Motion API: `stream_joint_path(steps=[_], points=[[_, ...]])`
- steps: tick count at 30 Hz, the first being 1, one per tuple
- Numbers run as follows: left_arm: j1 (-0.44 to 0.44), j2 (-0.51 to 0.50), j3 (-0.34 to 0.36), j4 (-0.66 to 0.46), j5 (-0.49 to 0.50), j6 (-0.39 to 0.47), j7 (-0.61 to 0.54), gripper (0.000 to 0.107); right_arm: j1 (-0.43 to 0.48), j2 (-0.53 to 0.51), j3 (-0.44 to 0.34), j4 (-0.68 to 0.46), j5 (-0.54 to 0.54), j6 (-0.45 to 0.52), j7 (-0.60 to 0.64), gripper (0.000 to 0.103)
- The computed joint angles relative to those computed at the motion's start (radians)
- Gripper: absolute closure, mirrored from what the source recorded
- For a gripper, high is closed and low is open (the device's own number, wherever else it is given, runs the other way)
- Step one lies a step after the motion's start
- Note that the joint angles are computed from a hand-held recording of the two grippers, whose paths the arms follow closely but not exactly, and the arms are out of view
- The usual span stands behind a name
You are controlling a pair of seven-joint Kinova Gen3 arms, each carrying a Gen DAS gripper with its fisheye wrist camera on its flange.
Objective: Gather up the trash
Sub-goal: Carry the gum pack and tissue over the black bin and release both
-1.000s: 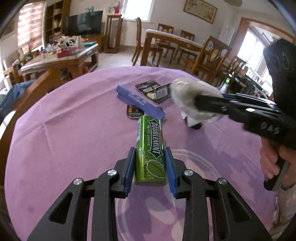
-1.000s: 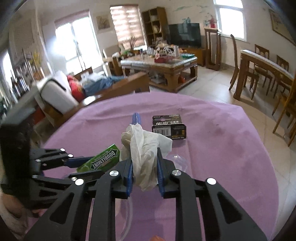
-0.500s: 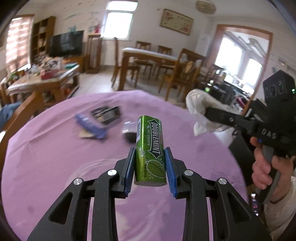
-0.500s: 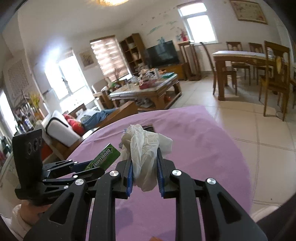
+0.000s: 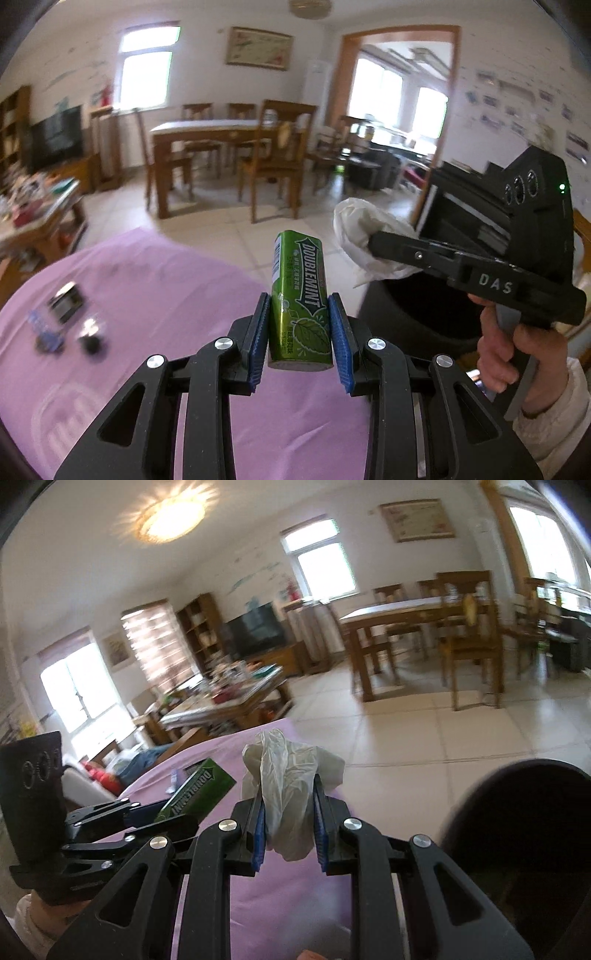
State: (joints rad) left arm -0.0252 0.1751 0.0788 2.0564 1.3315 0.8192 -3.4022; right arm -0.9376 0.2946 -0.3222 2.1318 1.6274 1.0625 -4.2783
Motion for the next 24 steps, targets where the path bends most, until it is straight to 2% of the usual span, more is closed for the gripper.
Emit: stream_joint_path(steps=[10,14,17,24], points=[[0.206,0.011,0.104,0.013,0.073,-0.120,-0.033,0.076,-0.103,-0.046,-0.046,0.168,-0.218,0.221,-0.221,0.081],[0.281,0.046,0.133,0.001,0.100,-0.169,-0.048,0.076,-0.134,-0.050,-0.063,0.208,-0.296,0.265,-0.284,0.081],[0.334,0.083,0.153,-0.010,0.121,-0.213,-0.063,0.082,-0.155,-0.052,-0.072,0.239,-0.349,0.284,-0.331,0.081],[0.428,0.155,0.183,-0.055,0.126,-0.304,-0.047,0.083,-0.172,-0.045,-0.079,0.298,-0.393,0.270,-0.441,0.081]])
